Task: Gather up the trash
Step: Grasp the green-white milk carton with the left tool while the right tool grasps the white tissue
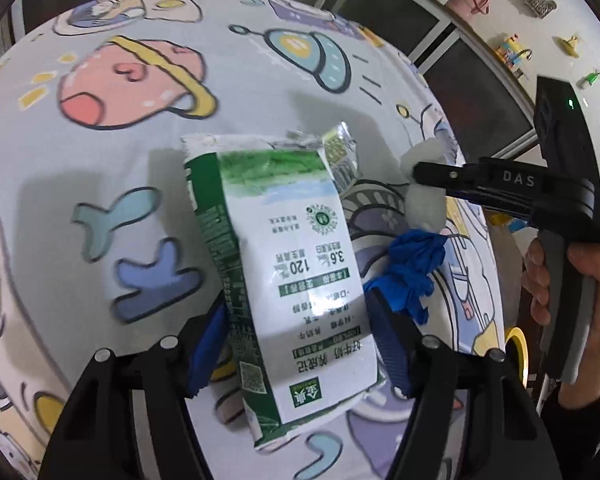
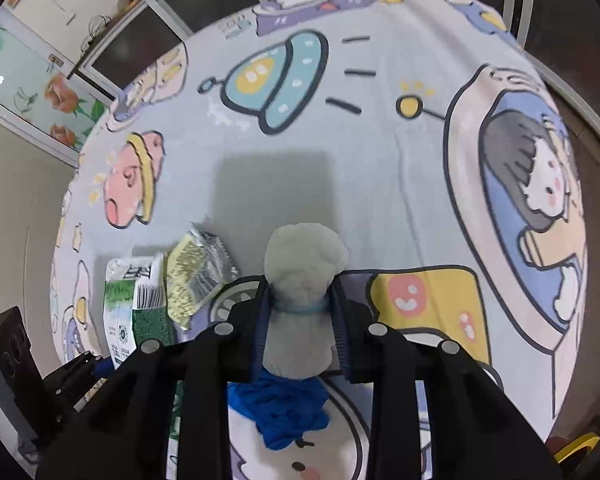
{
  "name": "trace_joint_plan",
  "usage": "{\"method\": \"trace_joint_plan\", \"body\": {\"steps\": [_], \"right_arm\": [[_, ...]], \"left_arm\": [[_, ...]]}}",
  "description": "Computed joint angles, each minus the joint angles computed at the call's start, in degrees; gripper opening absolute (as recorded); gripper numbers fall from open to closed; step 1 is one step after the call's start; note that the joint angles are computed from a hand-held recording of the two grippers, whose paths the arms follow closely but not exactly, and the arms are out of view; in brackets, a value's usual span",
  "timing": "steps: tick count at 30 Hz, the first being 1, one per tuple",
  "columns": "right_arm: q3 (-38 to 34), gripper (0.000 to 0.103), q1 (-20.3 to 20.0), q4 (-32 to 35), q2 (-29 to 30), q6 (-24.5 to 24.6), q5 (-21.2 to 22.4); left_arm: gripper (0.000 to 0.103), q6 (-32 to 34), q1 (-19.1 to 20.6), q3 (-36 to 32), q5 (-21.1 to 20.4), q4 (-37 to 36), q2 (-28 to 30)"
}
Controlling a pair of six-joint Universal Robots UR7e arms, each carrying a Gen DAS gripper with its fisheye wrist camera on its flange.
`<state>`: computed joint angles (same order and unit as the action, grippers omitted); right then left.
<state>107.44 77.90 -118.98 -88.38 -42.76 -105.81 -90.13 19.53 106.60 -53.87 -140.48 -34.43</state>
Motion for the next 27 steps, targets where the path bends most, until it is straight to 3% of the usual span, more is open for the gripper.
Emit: {"method": "trace_joint_plan", "body": {"steps": [13, 16, 22, 27], "right_arm": [[1.02, 0.028, -1.55, 4.37, -9.74, -2.73, 6.98], [1.32, 0.028, -2.54, 6.17, -11.72, -3.61, 8.50], [2.94, 0.028, -6.30, 9.68, -17.17, -7.91, 11.45], [3.08, 0.028, -13.39, 15.76, -23.11, -14.34, 16.12]], "left_arm": [[0.062, -8.69, -9.08, 10.44, 0.91, 3.28, -8.90], [0.062, -11.87, -11.30, 11.80, 1.29, 6.77, -10.64], [0.062, -16.75, -15.34, 9.98, 3.04, 18.58, -11.79], [0.061, -15.60, -17.19, 4.68, 5.26, 25.36, -8.60]]}}
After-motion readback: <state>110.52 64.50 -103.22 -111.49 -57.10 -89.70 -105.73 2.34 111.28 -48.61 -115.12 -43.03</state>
